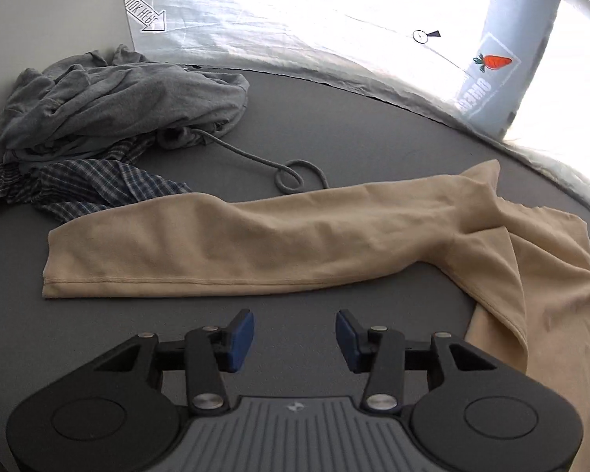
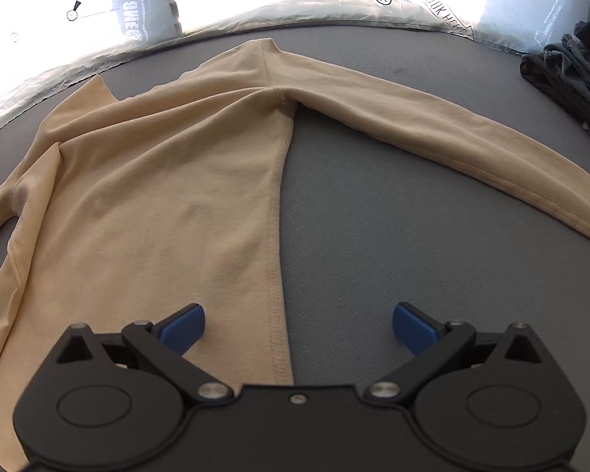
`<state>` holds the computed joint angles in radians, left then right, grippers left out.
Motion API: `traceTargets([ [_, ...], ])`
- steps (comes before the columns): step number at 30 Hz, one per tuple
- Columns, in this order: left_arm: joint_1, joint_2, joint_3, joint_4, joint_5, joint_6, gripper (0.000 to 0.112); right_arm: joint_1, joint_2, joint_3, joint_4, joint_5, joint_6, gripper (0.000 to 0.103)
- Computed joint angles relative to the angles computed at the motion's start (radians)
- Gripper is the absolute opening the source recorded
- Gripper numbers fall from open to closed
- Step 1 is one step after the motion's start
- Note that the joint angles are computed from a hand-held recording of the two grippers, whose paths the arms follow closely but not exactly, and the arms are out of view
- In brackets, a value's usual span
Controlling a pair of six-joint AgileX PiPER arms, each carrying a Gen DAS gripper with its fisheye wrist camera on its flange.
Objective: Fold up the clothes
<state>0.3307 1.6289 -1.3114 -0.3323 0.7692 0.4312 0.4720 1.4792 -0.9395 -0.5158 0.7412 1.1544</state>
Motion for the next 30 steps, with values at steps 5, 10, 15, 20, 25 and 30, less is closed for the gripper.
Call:
traceTargets([
  [5, -0.075, -0.118, 0.161, -0.089, 0.051, 0.207, 0.054, 0.098, -0.076, 0.07, -0.016, 0.059, 0.064, 0.103],
  [10, -0.104, -0.208, 0.269, -0.089, 0.086, 0.312, 0.066, 0.168, -0.174, 0.14, 0.004, 0.078, 0.087, 0.092],
  [15, -0.139, -0.27, 0.38, 0.038, 0.008, 0.181, 0.067, 0.265, -0.242, 0.197, -0.041, 0.098, 0.135, 0.067],
  [20, -0.098, -0.265, 0.4, -0.009, -0.022, 0.176, 0.05, 0.329, -0.305, 0.247, -0.069, 0.085, 0.184, 0.029],
  [25, -0.104, -0.257, 0.364, 0.003, 0.006, 0.087, 0.013, 0.334, -0.383, 0.305, -0.079, 0.041, 0.232, 0.003],
  [30, 0.051, -0.279, 0.275, -0.157, 0.23, 0.104, 0.011, 0.457, -0.572, 0.321, -0.159, 0.173, 0.426, 0.003],
])
